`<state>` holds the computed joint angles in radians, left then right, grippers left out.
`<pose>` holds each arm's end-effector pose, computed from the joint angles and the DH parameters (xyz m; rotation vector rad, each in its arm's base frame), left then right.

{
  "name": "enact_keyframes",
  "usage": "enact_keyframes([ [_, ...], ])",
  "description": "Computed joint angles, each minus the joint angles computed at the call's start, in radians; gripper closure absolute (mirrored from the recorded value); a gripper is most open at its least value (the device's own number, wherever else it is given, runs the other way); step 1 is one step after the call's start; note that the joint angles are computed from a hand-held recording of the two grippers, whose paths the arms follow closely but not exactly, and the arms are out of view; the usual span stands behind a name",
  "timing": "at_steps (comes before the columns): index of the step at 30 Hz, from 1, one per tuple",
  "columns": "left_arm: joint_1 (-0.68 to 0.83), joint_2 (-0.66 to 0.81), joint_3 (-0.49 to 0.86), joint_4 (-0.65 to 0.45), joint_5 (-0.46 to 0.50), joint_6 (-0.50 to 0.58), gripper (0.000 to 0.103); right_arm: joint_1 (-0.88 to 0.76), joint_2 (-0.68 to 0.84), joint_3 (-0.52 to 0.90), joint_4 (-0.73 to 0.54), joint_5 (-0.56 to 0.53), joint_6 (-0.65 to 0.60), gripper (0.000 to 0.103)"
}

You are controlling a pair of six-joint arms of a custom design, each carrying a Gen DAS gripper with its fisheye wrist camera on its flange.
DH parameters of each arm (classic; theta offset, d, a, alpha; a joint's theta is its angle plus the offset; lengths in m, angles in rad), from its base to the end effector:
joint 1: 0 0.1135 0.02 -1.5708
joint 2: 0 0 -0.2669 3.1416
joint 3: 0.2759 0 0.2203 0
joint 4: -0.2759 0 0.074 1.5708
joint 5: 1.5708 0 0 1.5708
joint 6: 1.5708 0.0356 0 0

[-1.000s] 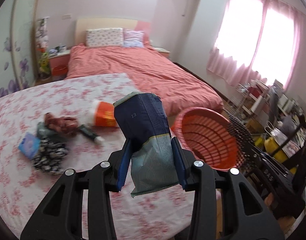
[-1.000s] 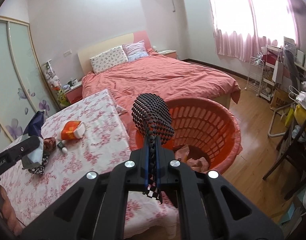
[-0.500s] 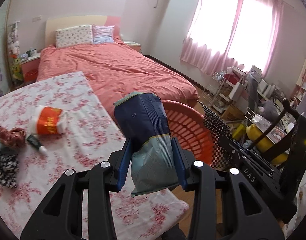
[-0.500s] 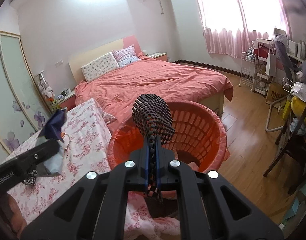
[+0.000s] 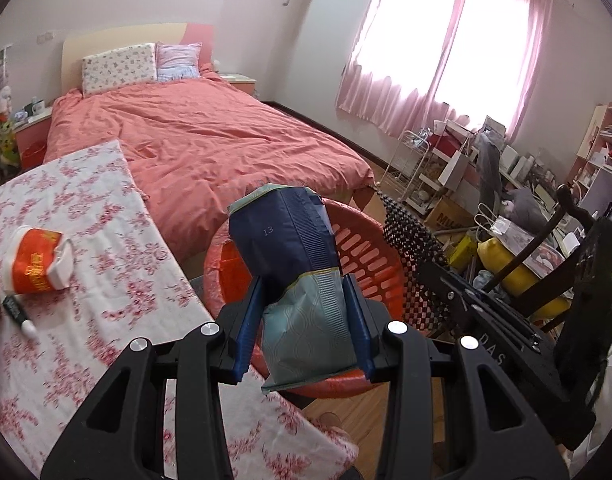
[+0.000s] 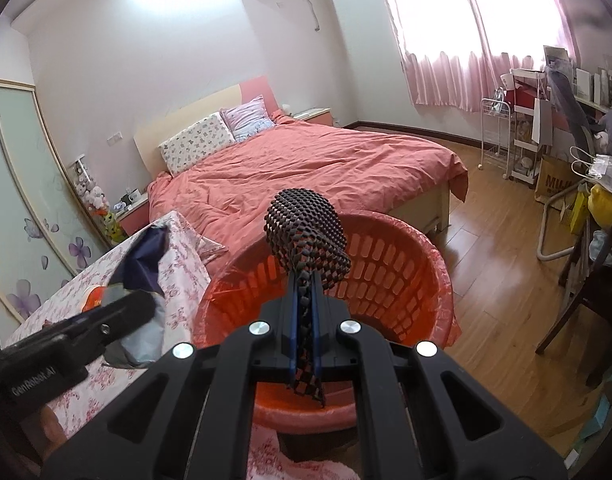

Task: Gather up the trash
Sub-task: 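Carry the black mesh mat and cloth bundle to the orange basket and release both, then grasp the black floral cloth with the right tool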

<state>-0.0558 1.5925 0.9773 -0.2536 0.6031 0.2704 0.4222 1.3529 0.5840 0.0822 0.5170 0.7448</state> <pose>0.2987 -0.0369 0.2281 0.6362 2.2420 -0.6253 0.2239 0.0813 0.2033 0.6078 2.0683 0.0858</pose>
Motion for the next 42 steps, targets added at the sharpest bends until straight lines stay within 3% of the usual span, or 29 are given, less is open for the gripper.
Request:
enact_keyframes([
  [4, -0.037, 0.052, 0.016, 0.023, -0.040, -0.029, 0.057, -0.061, 0.057, -0.001, 0.074, -0.052, -0.029, 0.086],
  [6, -0.055, 0.082, 0.025, 0.028, -0.064, -0.037, 0.053, -0.095, 0.079, -0.009, 0.108, -0.085, -0.039, 0.074],
  [9, -0.064, 0.100, 0.026, 0.026, -0.093, -0.038, 0.047, -0.123, 0.100, -0.023, 0.131, -0.109, -0.035, 0.070],
  [14, -0.028, 0.076, 0.002, 0.016, -0.144, -0.028, 0.037, -0.096, 0.079, -0.049, 0.096, -0.059, 0.006, 0.054],
  [18, 0.027, 0.021, -0.033, 0.031, -0.211, -0.005, 0.023, -0.045, 0.058, -0.035, 0.026, 0.001, 0.035, 0.044],
  [22, 0.100, -0.030, -0.066, 0.041, -0.254, 0.027, 0.016, 0.026, 0.051, -0.001, -0.044, 0.051, 0.061, 0.042],
  [29, 0.306, -0.062, -0.058, -0.032, -0.212, 0.103, 0.015, 0.166, 0.082, 0.098, -0.157, 0.105, 0.115, 0.041],
  [42, 0.732, 0.050, 0.072, -0.089, -0.111, 0.233, 0.015, 0.405, 0.354, 0.455, -0.277, 0.103, 0.109, 0.041],
])
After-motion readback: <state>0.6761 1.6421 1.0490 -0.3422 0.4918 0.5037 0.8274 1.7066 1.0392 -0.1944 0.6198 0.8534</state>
